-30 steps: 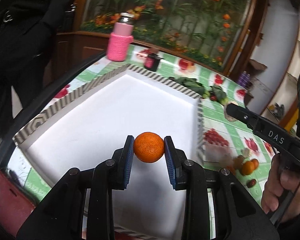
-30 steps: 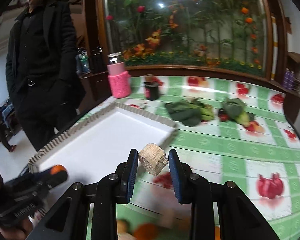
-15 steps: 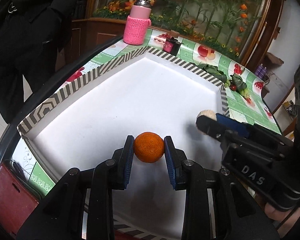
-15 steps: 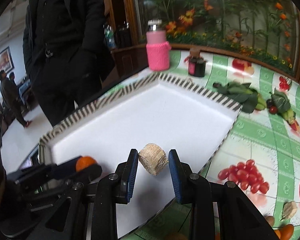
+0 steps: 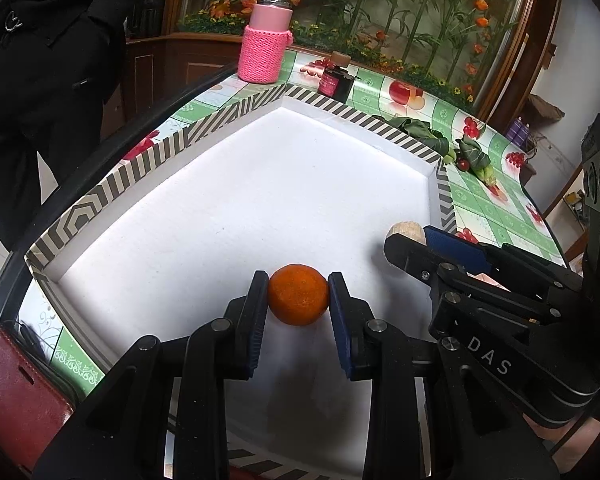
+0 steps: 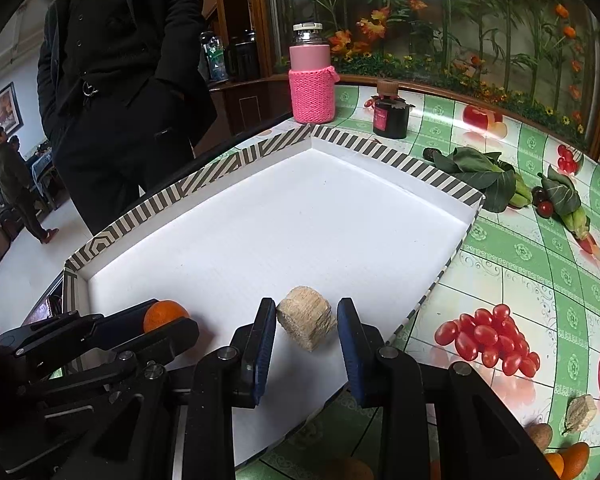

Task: Organize fruits
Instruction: 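Carry the orange and cork block with both grippers over the white tray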

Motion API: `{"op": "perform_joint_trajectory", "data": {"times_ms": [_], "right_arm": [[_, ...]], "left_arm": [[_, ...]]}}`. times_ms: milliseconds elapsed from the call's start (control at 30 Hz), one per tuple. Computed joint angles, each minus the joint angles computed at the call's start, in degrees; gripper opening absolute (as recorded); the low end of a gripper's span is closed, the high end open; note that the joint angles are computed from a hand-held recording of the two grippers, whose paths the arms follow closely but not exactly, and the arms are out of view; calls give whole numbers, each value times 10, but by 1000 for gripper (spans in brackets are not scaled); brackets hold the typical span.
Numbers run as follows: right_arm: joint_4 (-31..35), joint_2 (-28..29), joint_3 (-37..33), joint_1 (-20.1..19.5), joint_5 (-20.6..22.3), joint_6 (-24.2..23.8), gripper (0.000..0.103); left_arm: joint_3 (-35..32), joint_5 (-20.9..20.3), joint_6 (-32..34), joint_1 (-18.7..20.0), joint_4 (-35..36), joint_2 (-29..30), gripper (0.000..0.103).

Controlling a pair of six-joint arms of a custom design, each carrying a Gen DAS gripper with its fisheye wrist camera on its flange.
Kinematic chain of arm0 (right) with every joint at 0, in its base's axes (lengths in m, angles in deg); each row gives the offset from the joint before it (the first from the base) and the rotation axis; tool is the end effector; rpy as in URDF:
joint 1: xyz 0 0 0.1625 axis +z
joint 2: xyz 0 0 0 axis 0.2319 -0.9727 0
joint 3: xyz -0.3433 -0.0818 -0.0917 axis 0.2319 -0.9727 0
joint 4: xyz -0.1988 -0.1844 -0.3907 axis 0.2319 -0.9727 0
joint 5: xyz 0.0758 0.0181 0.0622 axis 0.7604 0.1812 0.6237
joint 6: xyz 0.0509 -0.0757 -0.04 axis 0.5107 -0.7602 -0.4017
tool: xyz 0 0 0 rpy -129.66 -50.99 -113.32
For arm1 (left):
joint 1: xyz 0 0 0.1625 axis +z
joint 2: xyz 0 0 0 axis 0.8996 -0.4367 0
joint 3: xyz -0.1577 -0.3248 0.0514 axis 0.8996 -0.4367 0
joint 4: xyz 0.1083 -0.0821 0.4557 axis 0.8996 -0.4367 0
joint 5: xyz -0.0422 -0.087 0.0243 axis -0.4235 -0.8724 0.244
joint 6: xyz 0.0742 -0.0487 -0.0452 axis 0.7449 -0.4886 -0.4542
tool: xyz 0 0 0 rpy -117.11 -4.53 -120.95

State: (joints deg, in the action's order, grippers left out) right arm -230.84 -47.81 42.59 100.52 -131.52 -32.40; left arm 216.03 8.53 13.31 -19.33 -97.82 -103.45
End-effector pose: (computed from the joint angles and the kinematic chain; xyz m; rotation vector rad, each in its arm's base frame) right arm 0.3890 -0.5934 -0.0687 1.5637 -2.4227 0.3915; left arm -0.1068 -0.4261 0.2680 -0.3743 2.1009 -1.2392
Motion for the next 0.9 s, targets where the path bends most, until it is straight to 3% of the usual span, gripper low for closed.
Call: {"op": "perform_joint_trajectory", "data": {"times_ms": [900], "right_arm": [[-12, 1, 3, 2, -5, -9, 31]], "left_arm": [[-1, 1, -3, 0, 3, 0, 29]]}}
